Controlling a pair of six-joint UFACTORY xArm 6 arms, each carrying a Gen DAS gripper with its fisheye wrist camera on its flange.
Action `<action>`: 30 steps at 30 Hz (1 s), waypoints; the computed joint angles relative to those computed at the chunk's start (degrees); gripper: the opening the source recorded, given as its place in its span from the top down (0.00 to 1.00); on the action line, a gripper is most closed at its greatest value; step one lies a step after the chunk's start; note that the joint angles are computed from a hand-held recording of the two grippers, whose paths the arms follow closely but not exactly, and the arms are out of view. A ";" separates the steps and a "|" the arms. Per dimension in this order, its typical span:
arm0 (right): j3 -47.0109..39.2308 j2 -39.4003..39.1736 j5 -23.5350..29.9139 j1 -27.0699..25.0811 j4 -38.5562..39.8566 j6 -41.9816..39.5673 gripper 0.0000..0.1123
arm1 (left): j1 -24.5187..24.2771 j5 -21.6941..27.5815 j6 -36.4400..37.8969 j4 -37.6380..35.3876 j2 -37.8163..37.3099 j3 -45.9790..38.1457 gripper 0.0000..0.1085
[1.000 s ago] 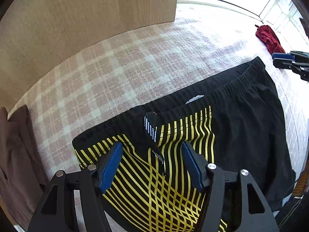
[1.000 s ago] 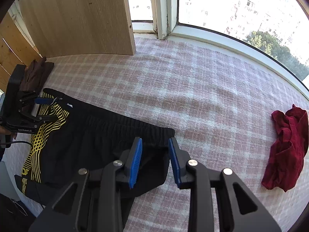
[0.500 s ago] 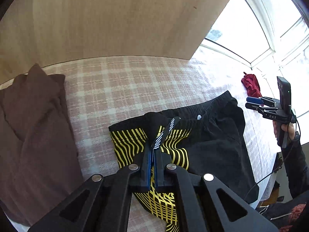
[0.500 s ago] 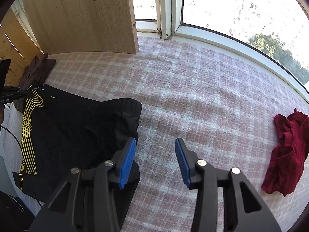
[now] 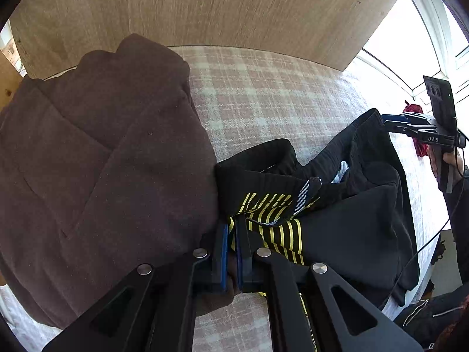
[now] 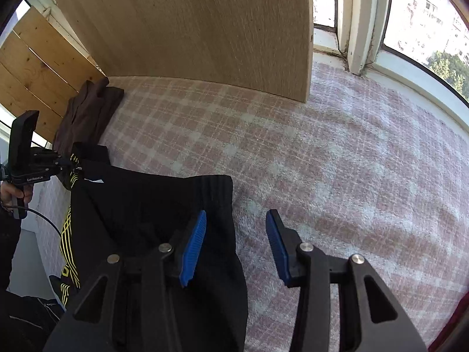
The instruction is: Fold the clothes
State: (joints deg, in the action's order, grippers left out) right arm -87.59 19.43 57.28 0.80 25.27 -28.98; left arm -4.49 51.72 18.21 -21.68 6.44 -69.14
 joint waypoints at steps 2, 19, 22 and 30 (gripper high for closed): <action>-1.77 1.72 1.32 0.73 -0.46 -0.12 0.63 | -0.13 -0.23 0.50 0.29 -0.18 0.26 0.95; 8.18 -8.28 -8.21 -4.67 -17.05 16.19 0.97 | -5.68 -3.81 4.57 -0.92 2.88 -3.45 0.58; 10.00 -9.50 -8.10 -5.32 -18.54 15.89 0.97 | -7.78 -4.64 3.76 0.57 5.27 -6.32 0.60; 11.52 -10.18 -9.57 -3.52 -10.74 9.74 0.90 | -10.00 -3.83 -3.50 13.12 11.70 -12.72 0.74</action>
State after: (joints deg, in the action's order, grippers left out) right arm -76.07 9.25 47.70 -2.72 14.52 -19.24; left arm -14.48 47.89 14.71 -8.56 18.14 -81.86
